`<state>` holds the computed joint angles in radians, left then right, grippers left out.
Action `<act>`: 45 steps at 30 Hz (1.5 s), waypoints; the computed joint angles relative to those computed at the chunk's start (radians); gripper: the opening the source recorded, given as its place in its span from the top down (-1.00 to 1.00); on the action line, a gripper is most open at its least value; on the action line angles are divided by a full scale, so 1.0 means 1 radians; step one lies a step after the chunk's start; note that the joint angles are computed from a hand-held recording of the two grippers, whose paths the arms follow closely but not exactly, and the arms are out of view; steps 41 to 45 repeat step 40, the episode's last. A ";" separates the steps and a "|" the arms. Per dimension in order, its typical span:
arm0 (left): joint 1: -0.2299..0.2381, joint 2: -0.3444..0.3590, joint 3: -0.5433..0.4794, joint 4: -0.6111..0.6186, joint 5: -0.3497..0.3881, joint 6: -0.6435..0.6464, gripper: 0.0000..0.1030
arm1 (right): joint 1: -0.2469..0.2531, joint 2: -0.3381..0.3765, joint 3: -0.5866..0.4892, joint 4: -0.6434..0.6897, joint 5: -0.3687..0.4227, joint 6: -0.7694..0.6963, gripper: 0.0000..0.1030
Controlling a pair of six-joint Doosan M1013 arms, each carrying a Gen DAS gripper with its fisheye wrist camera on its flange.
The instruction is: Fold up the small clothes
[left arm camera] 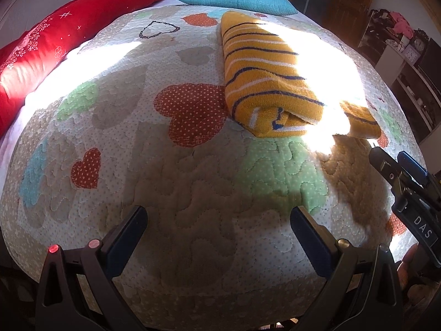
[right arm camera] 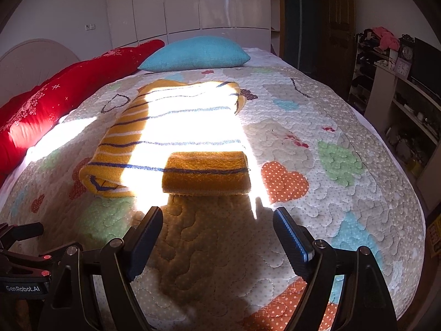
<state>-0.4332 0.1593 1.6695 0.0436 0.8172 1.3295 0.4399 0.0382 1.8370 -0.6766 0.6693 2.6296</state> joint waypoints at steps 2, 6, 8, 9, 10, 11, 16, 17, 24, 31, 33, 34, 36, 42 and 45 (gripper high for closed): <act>0.002 0.004 -0.003 -0.004 0.004 0.001 -1.00 | -0.003 0.001 -0.001 0.004 0.002 -0.002 -0.67; 0.004 0.006 -0.004 -0.001 0.004 -0.003 -1.00 | -0.007 0.004 0.001 0.010 0.002 -0.002 -0.67; 0.006 0.007 -0.005 0.000 0.001 -0.003 -1.00 | -0.009 0.005 0.002 0.015 -0.001 -0.004 -0.67; 0.007 0.006 -0.005 0.001 0.000 -0.006 -1.00 | -0.009 0.005 0.002 0.017 -0.003 -0.006 -0.67; 0.009 0.005 -0.003 -0.001 -0.002 -0.008 -1.00 | -0.009 0.005 0.002 0.019 -0.005 -0.008 -0.67; 0.010 0.005 -0.003 -0.003 -0.004 -0.009 -1.00 | -0.008 0.005 0.001 0.020 -0.007 -0.011 -0.67; 0.014 0.004 0.000 -0.011 -0.007 -0.010 -1.00 | -0.004 0.008 0.000 0.025 -0.014 -0.025 -0.68; 0.015 0.004 0.001 -0.011 -0.008 -0.010 -1.00 | -0.003 0.009 -0.001 0.025 -0.015 -0.027 -0.68; 0.020 0.000 0.006 -0.024 -0.020 -0.014 -1.00 | 0.004 0.007 -0.001 0.040 -0.037 -0.050 -0.69; 0.031 -0.004 0.010 -0.042 -0.049 0.001 -1.00 | 0.014 0.017 -0.017 0.045 -0.035 -0.078 -0.70; 0.037 -0.007 0.012 -0.061 -0.067 0.016 -1.00 | 0.015 0.021 -0.025 0.052 -0.033 -0.091 -0.70; 0.041 -0.007 0.012 -0.076 -0.075 0.027 -1.00 | 0.015 0.023 -0.029 0.056 -0.032 -0.097 -0.70; 0.050 -0.006 0.009 -0.107 -0.082 0.048 -1.00 | 0.014 0.028 -0.036 0.067 -0.031 -0.109 -0.70; 0.071 0.003 -0.002 -0.121 -0.079 0.051 -1.00 | 0.005 0.033 -0.047 0.085 -0.030 -0.121 -0.70; 0.071 0.003 -0.002 -0.121 -0.079 0.051 -1.00 | 0.005 0.033 -0.047 0.085 -0.030 -0.121 -0.70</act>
